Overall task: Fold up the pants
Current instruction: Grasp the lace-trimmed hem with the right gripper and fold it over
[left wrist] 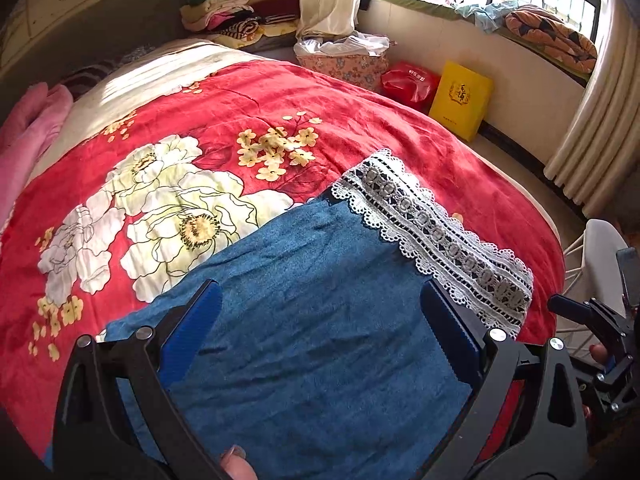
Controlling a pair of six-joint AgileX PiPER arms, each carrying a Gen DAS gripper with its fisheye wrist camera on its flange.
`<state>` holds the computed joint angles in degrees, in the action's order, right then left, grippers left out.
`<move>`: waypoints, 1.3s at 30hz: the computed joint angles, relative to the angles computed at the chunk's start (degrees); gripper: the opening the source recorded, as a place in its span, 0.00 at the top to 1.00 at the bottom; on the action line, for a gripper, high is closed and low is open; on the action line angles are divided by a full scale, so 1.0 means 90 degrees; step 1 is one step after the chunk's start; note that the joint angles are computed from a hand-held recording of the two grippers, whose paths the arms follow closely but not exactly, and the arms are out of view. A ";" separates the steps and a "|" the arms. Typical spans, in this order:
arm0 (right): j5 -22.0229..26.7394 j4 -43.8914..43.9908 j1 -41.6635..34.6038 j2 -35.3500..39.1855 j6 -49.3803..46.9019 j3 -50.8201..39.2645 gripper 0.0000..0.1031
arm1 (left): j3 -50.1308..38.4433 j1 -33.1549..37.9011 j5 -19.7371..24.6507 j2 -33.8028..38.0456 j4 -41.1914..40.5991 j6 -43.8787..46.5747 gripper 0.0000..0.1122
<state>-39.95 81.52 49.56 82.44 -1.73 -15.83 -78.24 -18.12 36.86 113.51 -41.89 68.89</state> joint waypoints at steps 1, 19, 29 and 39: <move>0.0072 -0.0175 -0.0099 0.0033 0.0126 0.0014 0.06 | -0.0187 -0.0018 0.0110 0.0135 0.0072 -0.0112 0.17; 0.0207 -0.2753 -0.1052 0.0745 0.2663 0.0262 0.31 | -0.3105 -0.0699 0.1537 0.1944 0.0921 -0.0964 0.17; -0.0478 -0.4222 -0.1422 0.1065 0.4325 0.0669 0.58 | -0.3999 -0.0904 0.1983 0.2610 0.0986 -0.0962 0.18; -0.0763 -0.5133 -0.1821 0.1318 0.4983 0.0736 0.74 | -0.4657 -0.0999 0.2675 0.3129 0.0997 -0.0983 0.67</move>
